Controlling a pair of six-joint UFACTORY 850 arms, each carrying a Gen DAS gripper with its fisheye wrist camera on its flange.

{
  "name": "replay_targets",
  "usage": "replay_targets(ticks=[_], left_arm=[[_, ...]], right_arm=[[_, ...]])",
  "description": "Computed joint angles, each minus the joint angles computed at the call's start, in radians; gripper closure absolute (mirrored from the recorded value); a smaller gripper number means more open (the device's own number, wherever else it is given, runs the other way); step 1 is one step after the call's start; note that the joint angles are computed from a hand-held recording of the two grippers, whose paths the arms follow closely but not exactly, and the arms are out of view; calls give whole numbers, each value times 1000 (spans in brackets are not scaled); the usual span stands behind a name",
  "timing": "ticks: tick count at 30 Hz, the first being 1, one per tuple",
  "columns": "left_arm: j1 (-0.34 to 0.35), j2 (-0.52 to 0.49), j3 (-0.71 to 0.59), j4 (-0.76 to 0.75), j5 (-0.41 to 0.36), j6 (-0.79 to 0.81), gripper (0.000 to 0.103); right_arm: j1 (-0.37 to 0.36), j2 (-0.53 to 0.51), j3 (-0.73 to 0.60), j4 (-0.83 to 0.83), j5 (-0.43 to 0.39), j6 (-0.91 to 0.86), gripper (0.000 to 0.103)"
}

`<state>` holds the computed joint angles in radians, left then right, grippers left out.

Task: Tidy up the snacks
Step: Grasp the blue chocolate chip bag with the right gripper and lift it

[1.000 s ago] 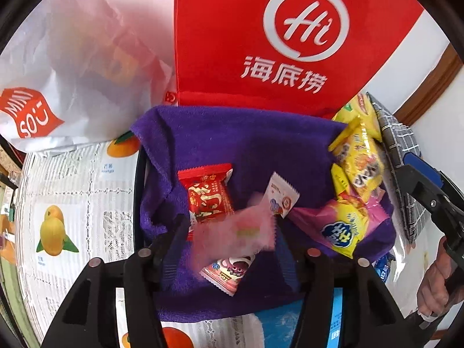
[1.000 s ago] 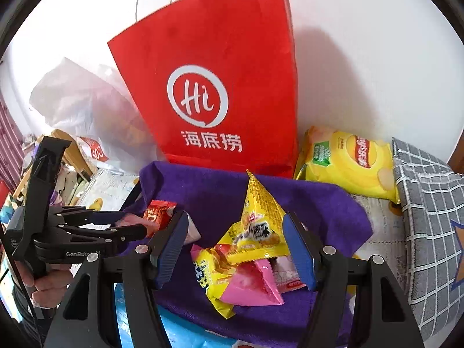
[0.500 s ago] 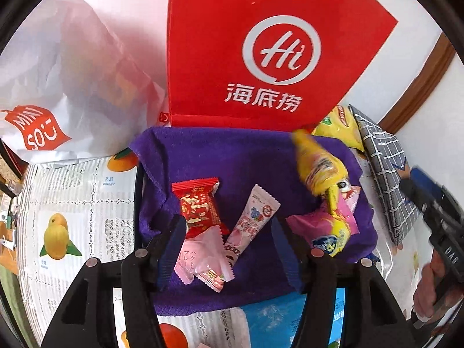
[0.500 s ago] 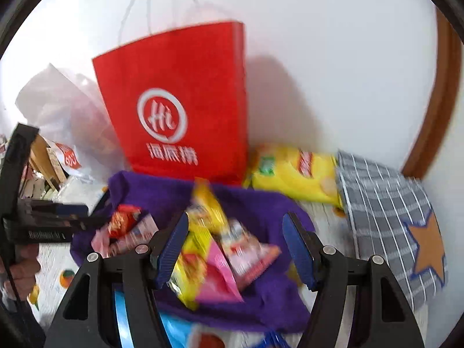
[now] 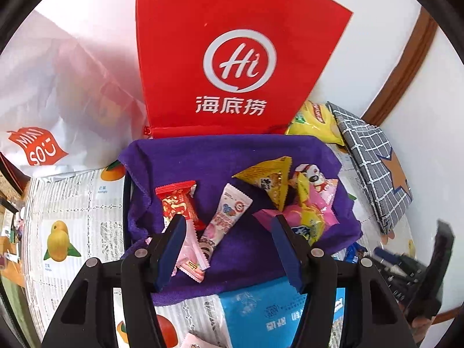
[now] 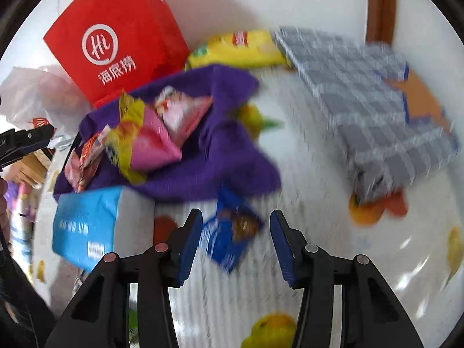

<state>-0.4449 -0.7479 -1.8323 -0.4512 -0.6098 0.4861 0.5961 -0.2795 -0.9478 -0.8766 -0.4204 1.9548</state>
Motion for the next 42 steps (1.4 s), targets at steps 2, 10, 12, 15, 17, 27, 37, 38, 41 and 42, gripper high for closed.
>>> replay_targets(ticks=[2,10,12,15,17,27,37,38,41,42], left_arm=[[-2,17,17,-10,7,12,44],[12,101,132,-28,56,60,44],[21,123,168,-24,72,57,44],[38,155,222,-33,91,66,44],[47,172,254,-36,103,69,44],[85,252,416,-42,156,83,44],[99,276,535,-59,178,105,44],[97,273,541,-49,176,93,44],[96,271,566,-69,169,97,44],[97,270,575,-95,164,111,44]], right_arm=[[9,-1,19,-42,28,88,52],[14,-43,10,-171,64,281,45],[17,-65,-16,-161,38,271,43],[25,-109,-76,-69,-33,154,38],[33,-141,-116,-31,-90,84,35],[71,-148,-111,-39,-227,41,58],[193,-65,13,-195,-145,158,58],[212,-71,14,-213,-170,175,57],[249,-84,15,-259,-223,222,57],[260,-85,17,-271,-235,240,57]])
